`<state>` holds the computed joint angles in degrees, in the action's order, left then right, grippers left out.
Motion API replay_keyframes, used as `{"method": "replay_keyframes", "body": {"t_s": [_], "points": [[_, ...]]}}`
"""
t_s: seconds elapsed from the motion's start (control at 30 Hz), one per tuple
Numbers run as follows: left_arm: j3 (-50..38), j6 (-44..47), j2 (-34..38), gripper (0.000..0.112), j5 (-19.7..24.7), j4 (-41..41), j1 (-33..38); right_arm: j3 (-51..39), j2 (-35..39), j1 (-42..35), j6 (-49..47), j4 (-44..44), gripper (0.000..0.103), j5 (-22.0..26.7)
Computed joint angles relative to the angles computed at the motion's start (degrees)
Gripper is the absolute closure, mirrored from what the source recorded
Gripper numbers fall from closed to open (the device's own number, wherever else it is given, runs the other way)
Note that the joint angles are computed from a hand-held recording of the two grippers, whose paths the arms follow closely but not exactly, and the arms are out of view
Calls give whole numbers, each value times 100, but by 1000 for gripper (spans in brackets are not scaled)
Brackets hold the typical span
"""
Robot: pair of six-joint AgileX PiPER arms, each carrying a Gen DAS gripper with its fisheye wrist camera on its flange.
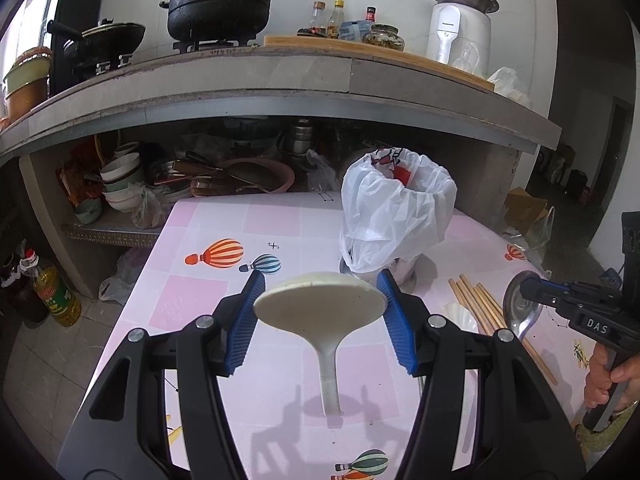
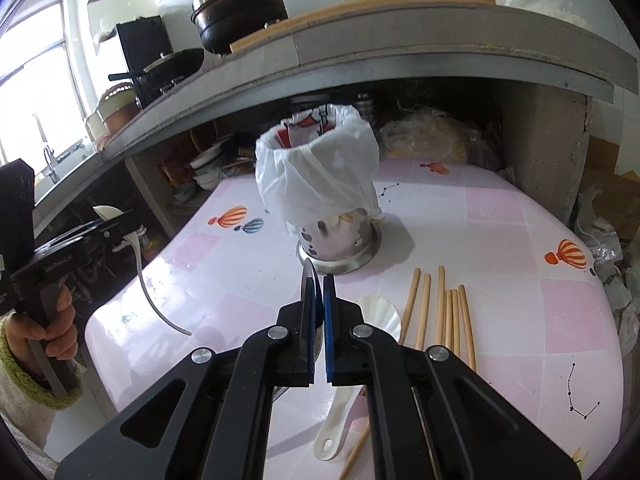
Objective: Organize utensils
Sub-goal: 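Raise the ladle over the bagged holder and lower it in with the left tool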
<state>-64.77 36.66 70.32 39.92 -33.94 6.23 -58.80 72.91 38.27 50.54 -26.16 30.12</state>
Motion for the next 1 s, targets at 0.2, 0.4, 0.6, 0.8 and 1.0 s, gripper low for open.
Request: {"method": "replay_keyframes", "body": {"t_s": [0.2, 0.4, 0.6, 0.8, 1.0], "points": [[-45, -152, -151, 57, 21, 166, -84, 58, -265, 141, 319, -261, 99, -9], [-269, -338, -187, 57, 82, 328, -163, -3, -404, 218, 409, -345, 99, 0], [-773, -520, -58, 57, 130, 482, -274, -172, -443, 248, 366, -414, 99, 43], [-1932, -905, 516, 57, 376, 676, -490, -191, -498, 164, 174, -294, 99, -8], [-4193, -1623, 1793, 57, 990, 794, -783, -91, -523, -66, -151, 101, 99, -177]]}}
